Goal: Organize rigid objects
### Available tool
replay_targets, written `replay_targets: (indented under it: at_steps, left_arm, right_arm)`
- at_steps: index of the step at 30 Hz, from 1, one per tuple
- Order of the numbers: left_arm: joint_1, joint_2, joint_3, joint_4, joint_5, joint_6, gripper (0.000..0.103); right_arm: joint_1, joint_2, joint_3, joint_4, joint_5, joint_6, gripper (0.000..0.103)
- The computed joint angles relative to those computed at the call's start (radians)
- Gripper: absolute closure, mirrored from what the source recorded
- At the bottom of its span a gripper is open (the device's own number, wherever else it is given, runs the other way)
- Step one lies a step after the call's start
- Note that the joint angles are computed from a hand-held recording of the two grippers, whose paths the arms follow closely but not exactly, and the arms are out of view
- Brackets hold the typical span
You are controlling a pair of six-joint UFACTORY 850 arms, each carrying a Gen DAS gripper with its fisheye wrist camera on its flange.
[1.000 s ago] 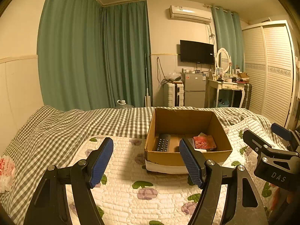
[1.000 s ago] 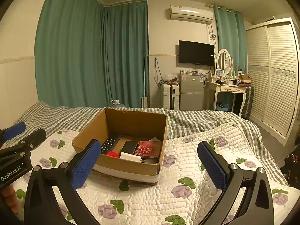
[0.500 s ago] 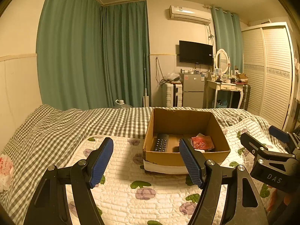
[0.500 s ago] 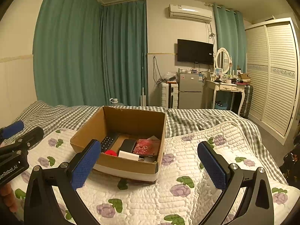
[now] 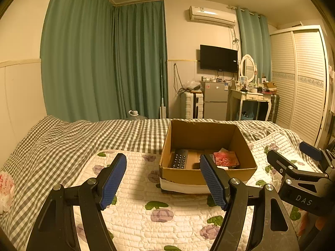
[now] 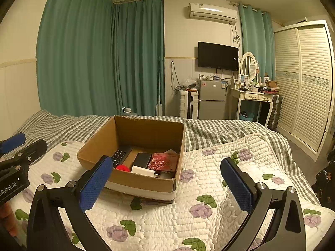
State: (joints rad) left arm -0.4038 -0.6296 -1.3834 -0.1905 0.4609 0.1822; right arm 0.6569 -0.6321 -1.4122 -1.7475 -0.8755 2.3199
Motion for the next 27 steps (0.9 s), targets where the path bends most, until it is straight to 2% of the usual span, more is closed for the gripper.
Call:
replay_targets:
  at_steps: [22,27]
  left_arm:
    - [0.000,-0.002,0.003,0.002,-0.005,-0.009,0.027]
    - [0.000,-0.009,-0.008,0.011,-0.032,-0.013,0.027]
  right_arm:
    - [-0.003,-0.010,-0.017,0.039,0.005,-0.029,0.000]
    - [-0.003,-0.011,-0.017,0.039,0.004,-0.029,0.000]
